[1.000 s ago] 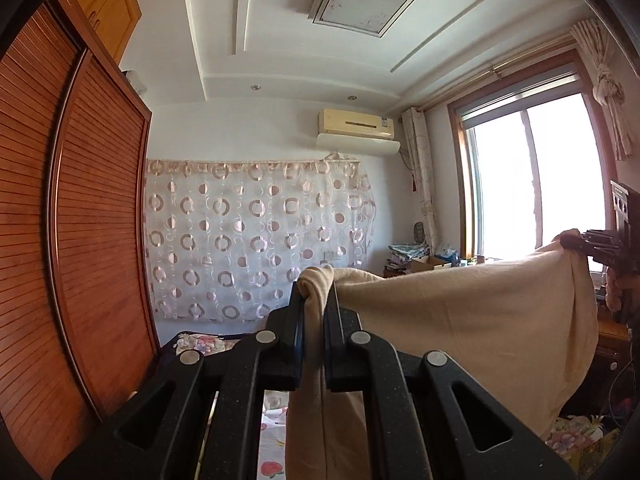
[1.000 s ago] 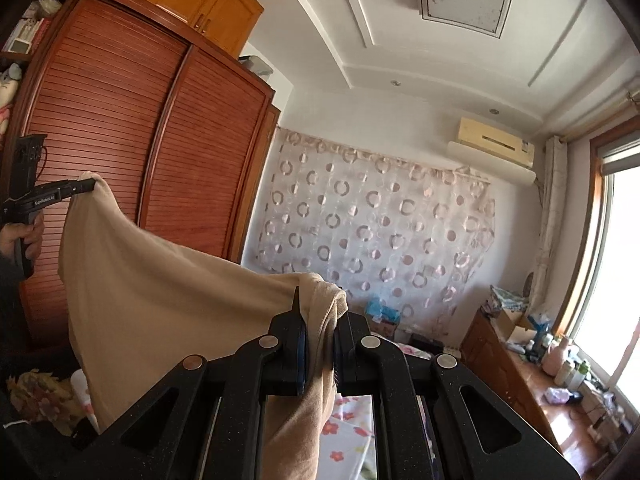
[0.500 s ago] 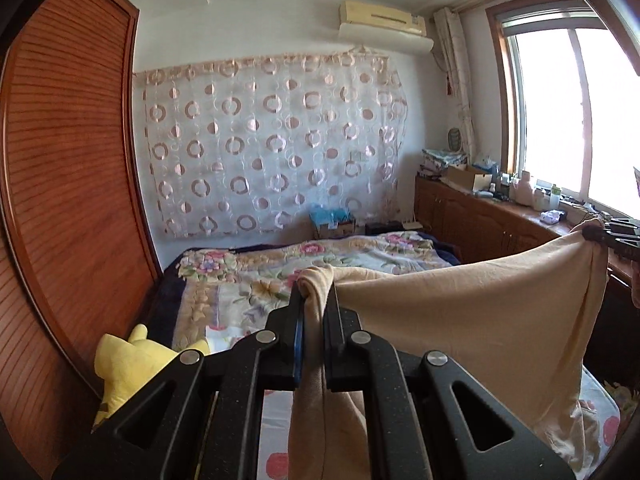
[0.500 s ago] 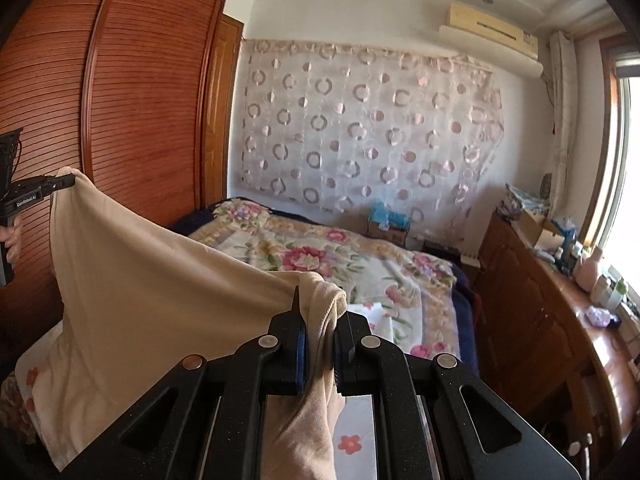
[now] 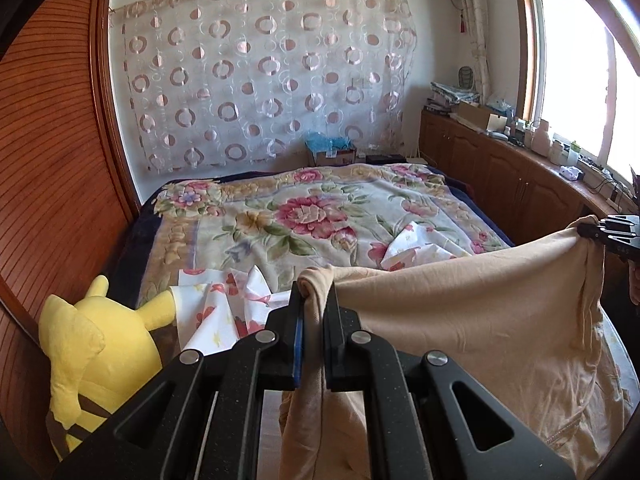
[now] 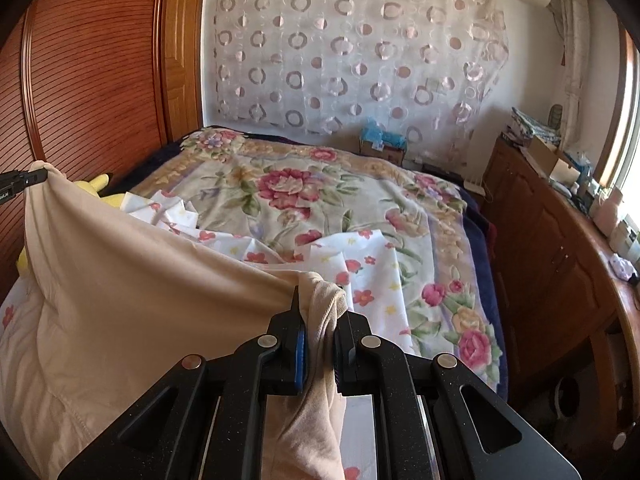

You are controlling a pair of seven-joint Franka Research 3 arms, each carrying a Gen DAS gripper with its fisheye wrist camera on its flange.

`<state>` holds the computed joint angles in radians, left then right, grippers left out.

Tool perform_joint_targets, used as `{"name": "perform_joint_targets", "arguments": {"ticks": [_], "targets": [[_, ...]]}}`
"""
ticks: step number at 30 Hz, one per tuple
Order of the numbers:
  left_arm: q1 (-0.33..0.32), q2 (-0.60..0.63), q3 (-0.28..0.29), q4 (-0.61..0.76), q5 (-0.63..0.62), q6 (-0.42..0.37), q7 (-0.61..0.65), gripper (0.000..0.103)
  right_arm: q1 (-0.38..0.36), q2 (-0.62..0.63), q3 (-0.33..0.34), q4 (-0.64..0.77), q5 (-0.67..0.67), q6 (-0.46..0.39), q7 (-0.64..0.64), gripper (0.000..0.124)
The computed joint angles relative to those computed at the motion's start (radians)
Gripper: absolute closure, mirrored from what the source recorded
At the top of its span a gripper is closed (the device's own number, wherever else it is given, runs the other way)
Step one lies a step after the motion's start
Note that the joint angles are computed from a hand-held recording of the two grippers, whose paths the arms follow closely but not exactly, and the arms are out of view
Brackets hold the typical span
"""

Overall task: Fold small clothes
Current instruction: 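Raise the shirt high with both grippers, lower it folded onto the bed, release, then move both open grippers to the folded shirt edge and grasp it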

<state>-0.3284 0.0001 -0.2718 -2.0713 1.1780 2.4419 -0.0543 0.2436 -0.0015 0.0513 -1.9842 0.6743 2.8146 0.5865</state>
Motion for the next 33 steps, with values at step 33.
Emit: {"name": "perform_joint_targets", "arguments": {"ticks": [33], "targets": [[-0.004,-0.009,0.021,-0.186,-0.242,0.208,0.101,0.061,-0.043,-0.110,-0.023,-0.150,0.027,-0.103,0.071,0.077]]}}
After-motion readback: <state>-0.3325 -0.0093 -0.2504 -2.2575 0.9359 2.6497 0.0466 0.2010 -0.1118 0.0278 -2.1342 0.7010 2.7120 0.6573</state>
